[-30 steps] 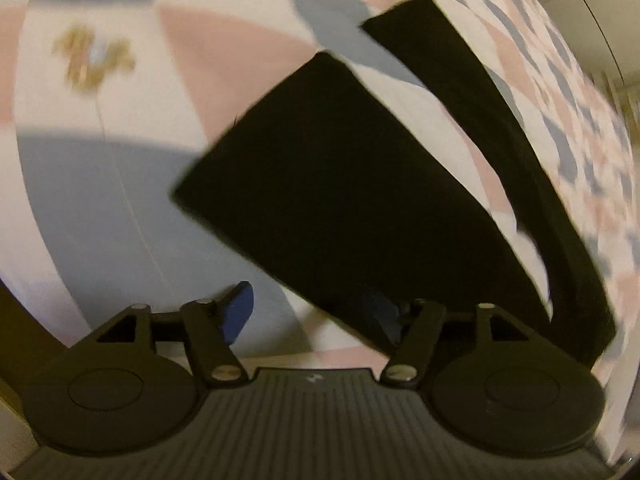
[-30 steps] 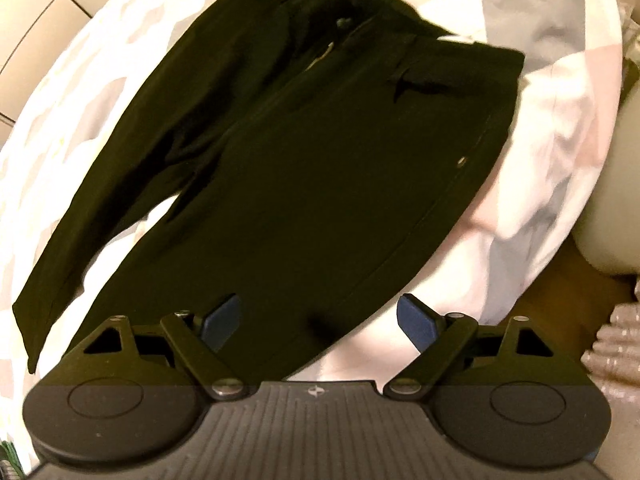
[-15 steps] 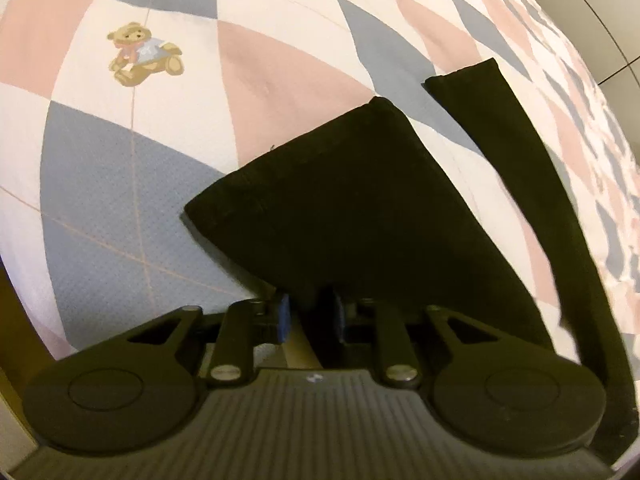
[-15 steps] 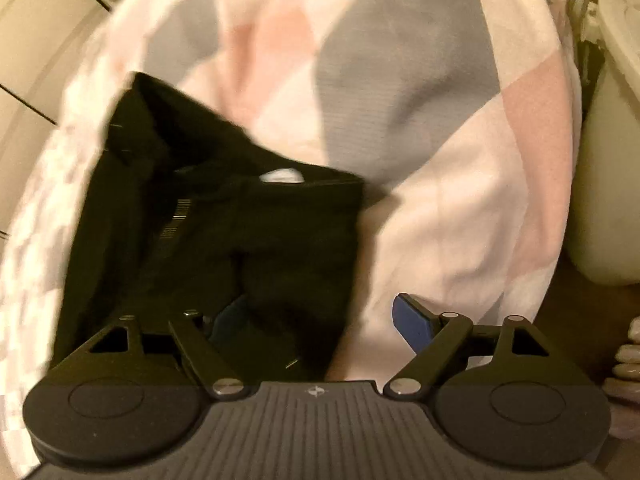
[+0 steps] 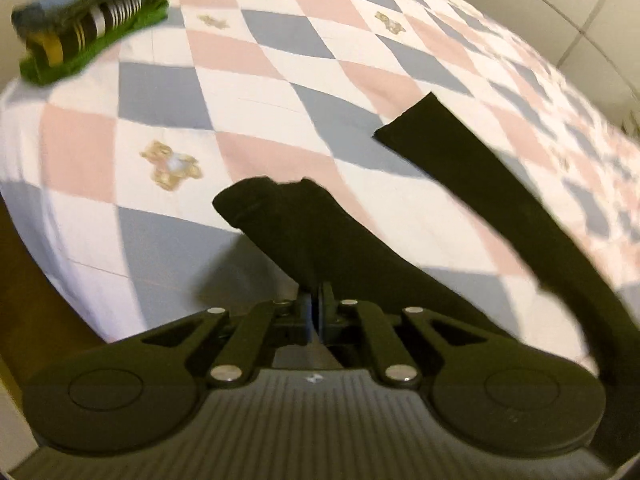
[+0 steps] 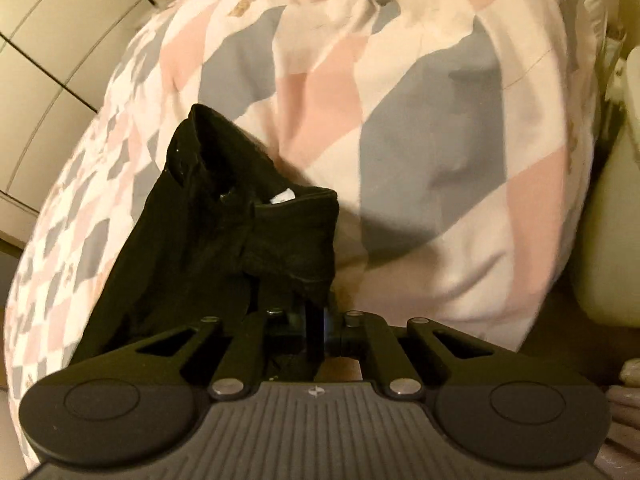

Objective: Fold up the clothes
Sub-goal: 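Grasp a trouser leg with the left gripper and lay it over the other leg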

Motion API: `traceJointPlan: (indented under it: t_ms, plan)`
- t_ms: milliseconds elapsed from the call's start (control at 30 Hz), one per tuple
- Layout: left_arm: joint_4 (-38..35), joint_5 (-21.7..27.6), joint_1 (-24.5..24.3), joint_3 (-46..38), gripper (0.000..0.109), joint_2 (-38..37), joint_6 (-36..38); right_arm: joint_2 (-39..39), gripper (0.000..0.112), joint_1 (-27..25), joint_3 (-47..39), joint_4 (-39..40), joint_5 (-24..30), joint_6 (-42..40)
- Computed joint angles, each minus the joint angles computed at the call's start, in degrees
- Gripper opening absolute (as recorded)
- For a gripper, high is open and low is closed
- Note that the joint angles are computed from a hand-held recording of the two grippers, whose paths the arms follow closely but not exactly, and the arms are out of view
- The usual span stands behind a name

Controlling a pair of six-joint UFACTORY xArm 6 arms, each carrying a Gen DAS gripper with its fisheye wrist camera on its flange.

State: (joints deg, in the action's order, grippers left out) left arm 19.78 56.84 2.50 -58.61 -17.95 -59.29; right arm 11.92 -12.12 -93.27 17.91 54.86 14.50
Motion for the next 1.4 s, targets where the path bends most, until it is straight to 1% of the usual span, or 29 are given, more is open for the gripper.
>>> traceJointPlan:
  t_ms: [67,133,167,200,233,267,333,400,433,467,533,567,600,667,733,833,933,1067,1133,1233,1300,1333,1367,1400]
  plan:
    - [0.8,4.2,-1.0,-1.1,0.013,4.3,2.4,1.5,0.007,0.2,-0.6,-2.6,2.7,0.5]
    - [0.6,7.9,-1.8,-2.8,0.015,8.9,6.4,4.1,0.016,1.0,-2.2,-6.4,6.2,0.7]
    - [1.1,8.2,-2.1,-2.3,0.016,8.6,6.8,4.6,0.037,1.9,-2.8,-9.9,7.3,1.9]
    - [1.5,8.0,-2.3,-1.4,0.019,7.7,6.6,5.1,0.051,2.7,-3.3,-13.2,8.3,3.1]
    - [1.4,8.0,-2.1,-0.6,0.020,6.1,6.3,4.8,0.056,3.4,-3.6,-16.1,8.1,5.1]
    - [0.9,8.7,-1.6,-0.4,0.023,4.7,6.0,4.4,0.058,4.1,-3.9,-18.7,7.9,6.8]
    - [0.3,10.4,-0.1,-1.0,0.023,2.6,5.7,3.3,0.058,5.2,-3.8,-21.0,6.1,8.9]
    - [0.6,11.0,1.3,-2.7,0.019,1.8,6.0,2.7,0.058,6.7,-4.2,-22.1,3.3,11.2]
    - [0.0,10.0,2.4,-3.5,0.019,2.0,6.9,2.6,0.058,7.7,-4.5,-22.9,1.8,11.8]
    - [-1.6,7.8,3.6,-4.9,0.020,3.4,8.7,3.3,0.059,8.8,-5.1,-21.4,-0.1,10.1]
    - [-5.6,3.3,5.9,-8.4,0.022,7.4,13.3,4.5,0.057,11.7,-5.7,-13.6,-2.6,0.7]
    - [-8.0,1.3,6.6,-10.8,0.023,10.3,15.0,4.8,0.052,13.8,-5.4,-11.5,-3.4,-4.8]
    - [-10.6,-0.5,7.1,-13.6,0.026,13.4,16.5,5.5,0.048,16.5,-5.6,-11.8,-3.6,-9.7]
    - [-17.1,-3.8,8.5,-19.0,0.030,20.1,20.0,8.2,0.045,21.8,-7.4,-13.5,-3.7,-19.1]
    - [-22.2,-4.8,9.2,-25.3,0.030,26.8,22.3,10.3,0.042,26.8,-7.4,-17.6,-6.6,-25.9]
    - [-27.8,-4.8,9.9,-34.7,0.035,35.9,25.2,15.6,0.041,31.8,-10.7,-25.8,-10.4,-29.9]
    - [-29.7,-4.2,10.5,-41.8,0.041,42.5,28.1,21.0,0.041,34.4,-14.9,-32.9,-12.6,-32.6]
    - [-29.9,-3.3,11.3,-49.7,0.043,49.7,28.7,25.1,0.041,35.5,-17.4,-41.1,-15.0,-34.2]
    - [-28.4,-1.7,11.5,-54.1,0.043,53.3,28.3,26.6,0.041,35.8,-18.0,-45.4,-15.7,-34.2]
    - [-26.6,0.7,11.8,-60.8,0.043,58.5,28.7,29.6,0.041,35.4,-19.5,-50.1,-18.2,-35.3]
    - [-25.6,2.2,11.9,-65.5,0.040,62.0,29.8,31.1,0.040,35.3,-20.4,-51.4,-19.7,-37.1]
    - [-24.7,3.2,11.9,-68.0,0.034,63.6,30.6,32.0,0.037,35.4,-21.3,-51.5,-19.7,-38.2]
    - [-23.7,4.3,11.9,-70.6,0.016,65.3,31.4,32.8,0.021,35.5,-22.4,-50.7,-19.2,-39.6]
    - [-22.7,5.5,11.9,-73.6,0.004,67.1,32.2,33.5,0.011,35.5,-23.8,-48.8,-18.1,-41.1]
